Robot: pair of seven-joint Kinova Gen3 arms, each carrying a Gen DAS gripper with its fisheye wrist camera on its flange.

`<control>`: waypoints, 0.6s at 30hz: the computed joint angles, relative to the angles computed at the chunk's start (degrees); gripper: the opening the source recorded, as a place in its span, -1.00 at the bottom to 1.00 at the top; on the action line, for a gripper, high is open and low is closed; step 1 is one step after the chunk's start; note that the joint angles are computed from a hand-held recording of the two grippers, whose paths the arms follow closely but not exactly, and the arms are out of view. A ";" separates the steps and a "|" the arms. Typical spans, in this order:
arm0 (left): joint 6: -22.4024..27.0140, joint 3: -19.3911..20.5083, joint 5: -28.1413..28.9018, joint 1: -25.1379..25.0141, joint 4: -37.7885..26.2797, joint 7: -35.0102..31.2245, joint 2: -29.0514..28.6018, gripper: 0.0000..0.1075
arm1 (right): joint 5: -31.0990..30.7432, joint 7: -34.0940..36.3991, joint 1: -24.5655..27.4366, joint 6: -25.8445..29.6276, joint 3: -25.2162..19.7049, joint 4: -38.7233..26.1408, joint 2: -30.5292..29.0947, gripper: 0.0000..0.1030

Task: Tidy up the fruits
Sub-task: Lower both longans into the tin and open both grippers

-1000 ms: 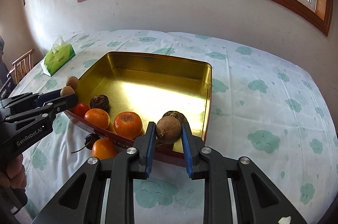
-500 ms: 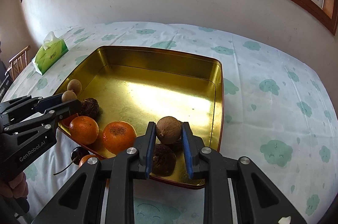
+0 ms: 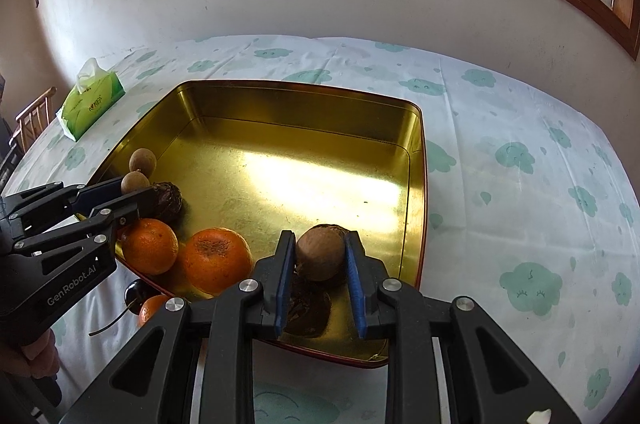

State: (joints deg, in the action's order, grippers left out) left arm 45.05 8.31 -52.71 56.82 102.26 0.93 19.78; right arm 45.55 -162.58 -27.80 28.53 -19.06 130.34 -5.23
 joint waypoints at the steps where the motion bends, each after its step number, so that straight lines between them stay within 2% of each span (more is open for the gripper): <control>1: 0.32 -0.09 -0.10 0.19 -0.04 0.37 0.03 -0.51 | 0.18 -0.19 -0.05 0.20 -0.13 -0.02 0.01 -0.54; 6: 0.48 0.13 0.39 -0.02 0.16 0.79 -0.32 -0.51 | 1.72 -2.31 -0.40 1.13 -0.83 0.17 -0.66 -0.40; 12: 1.99 0.80 -0.02 0.74 0.17 1.40 -0.90 -0.50 | 0.55 -2.04 -0.56 2.71 -2.30 0.32 -2.96 -0.40; 18: 3.86 2.19 -2.13 2.54 1.85 4.99 -2.95 -0.47 | -2.03 -1.82 -0.14 5.05 -5.54 1.04 -6.95 -0.37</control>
